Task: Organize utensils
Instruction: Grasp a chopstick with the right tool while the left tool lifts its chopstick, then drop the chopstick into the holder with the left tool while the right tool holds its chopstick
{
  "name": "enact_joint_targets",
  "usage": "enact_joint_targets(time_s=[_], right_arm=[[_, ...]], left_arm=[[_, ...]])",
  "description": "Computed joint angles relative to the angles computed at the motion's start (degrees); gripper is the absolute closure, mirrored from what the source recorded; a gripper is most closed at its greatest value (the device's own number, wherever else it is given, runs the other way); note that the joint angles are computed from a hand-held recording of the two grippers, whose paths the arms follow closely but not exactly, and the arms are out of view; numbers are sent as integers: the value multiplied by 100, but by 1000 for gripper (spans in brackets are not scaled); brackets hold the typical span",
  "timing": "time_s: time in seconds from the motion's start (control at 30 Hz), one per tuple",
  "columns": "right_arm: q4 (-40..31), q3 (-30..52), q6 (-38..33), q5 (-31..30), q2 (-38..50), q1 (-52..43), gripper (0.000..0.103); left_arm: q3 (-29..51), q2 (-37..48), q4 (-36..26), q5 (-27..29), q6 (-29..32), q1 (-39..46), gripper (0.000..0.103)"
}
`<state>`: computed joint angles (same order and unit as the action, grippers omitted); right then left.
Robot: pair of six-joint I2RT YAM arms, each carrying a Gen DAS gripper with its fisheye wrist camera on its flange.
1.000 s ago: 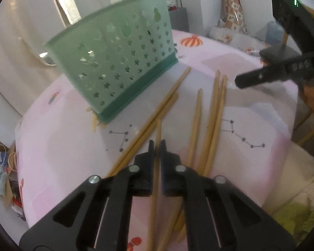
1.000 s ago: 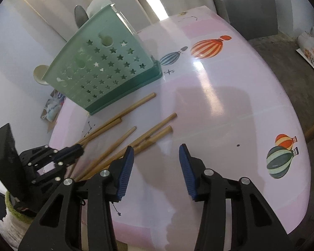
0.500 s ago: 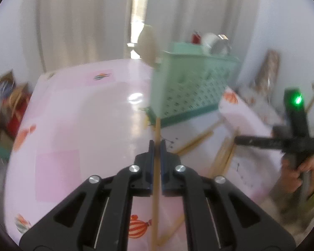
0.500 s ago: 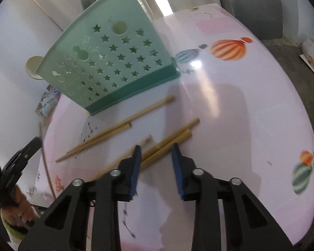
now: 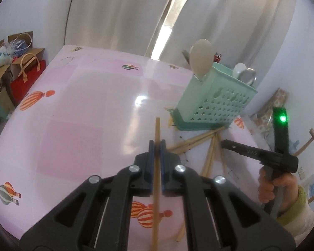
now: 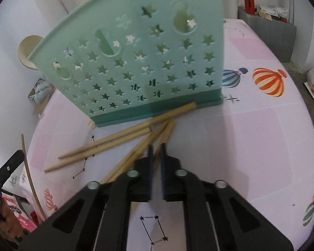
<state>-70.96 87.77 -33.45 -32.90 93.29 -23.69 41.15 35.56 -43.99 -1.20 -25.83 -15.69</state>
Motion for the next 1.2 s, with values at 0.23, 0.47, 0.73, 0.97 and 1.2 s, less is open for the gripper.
enact_joint_targets(time_s=[0.23,0.47,0.73,0.97,1.2], right_arm=[[-429,414,-173,-95,208,-383,101],[-1020,904,-517,10,507,-203,79],[203,-228,-785,932,-430,369,92],[-604,577,-796,73,182,-312,96],[-1536,1717,-1046,-974,657,-1074,96]], left_arm=[[-16,-185,-64,246,46,350,100],[276,-228,-223,130,31,319,100],[938,-174,-525,-571,-177,-373,100],[1701,72,-581,-942,-160,-769,100],[2627,812,-169,-1691,127,-1670,101]])
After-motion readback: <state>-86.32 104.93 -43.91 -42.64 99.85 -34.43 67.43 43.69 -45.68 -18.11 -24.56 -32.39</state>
